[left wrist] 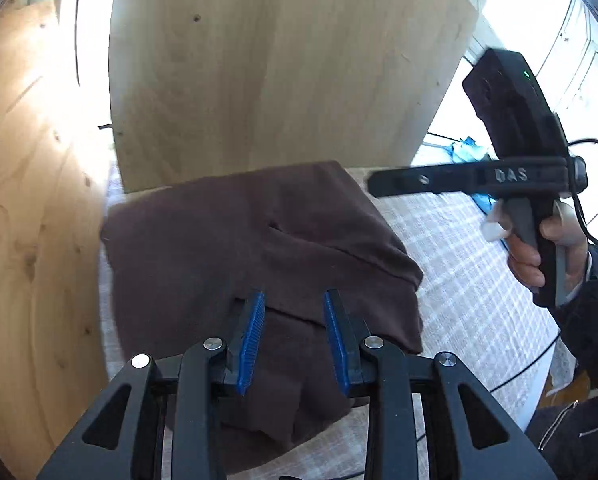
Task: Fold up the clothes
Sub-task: 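Lower the bundle onto the navy garment and open both grippers, then push the jacket bundle edges with both grippers to square the stack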
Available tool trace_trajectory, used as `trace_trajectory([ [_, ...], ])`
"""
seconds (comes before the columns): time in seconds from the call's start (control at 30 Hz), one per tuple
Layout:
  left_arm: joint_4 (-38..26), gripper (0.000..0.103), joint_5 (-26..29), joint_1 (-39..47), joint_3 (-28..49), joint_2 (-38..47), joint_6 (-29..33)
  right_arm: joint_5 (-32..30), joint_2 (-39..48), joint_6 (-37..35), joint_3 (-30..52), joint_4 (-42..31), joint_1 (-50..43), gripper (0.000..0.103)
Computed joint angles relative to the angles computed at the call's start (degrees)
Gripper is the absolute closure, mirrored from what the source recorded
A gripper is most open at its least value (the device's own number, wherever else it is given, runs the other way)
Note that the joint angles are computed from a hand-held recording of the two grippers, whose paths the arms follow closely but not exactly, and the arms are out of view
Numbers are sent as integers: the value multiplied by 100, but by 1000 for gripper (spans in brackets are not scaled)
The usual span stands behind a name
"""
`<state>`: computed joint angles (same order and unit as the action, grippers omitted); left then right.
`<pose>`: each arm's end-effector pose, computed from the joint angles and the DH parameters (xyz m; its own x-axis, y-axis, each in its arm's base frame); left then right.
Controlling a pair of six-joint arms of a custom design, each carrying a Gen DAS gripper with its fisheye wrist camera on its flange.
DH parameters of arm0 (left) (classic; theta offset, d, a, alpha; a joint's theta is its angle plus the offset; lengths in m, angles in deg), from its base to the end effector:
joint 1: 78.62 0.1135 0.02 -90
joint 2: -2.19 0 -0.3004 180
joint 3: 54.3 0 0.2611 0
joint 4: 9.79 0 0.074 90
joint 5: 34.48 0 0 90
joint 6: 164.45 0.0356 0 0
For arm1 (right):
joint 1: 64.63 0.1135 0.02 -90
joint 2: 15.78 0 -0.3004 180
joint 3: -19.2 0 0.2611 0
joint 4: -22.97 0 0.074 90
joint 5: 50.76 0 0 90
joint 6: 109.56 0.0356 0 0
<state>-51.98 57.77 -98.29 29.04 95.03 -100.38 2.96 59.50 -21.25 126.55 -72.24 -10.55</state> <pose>0.3388 -0.1226 0.2845 -0.8216 -0.1703 -0.5440 0.0000 0.9543 -0.2988 0.1069 0.1835 0.4511 -0.4993 -0.7297 -0.4672 -0.8248 0.2350 0.5143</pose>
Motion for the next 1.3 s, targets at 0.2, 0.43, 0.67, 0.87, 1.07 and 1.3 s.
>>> trace_trajectory([
  [0.2,316,75,203,-809,672,973,383,662,591,262,-122,455,517,75],
  [0.43,206,74,419,-908,793,1526,830,1241,964,1,-390,853,277,78],
  [0.67,-132,71,-368,-1043,611,454,695,1102,374,-311,-24,633,-57,75],
  [0.87,-465,70,-1821,-406,63,-291,-378,1079,58,-123,-173,346,496,74],
  [1.07,-1051,66,-1698,-29,403,589,-208,2619,-581,279,-1490,1216,1887,67],
  [1.3,-377,64,-1259,493,459,-13,-326,1845,-823,404,-1019,528,1609,67],
])
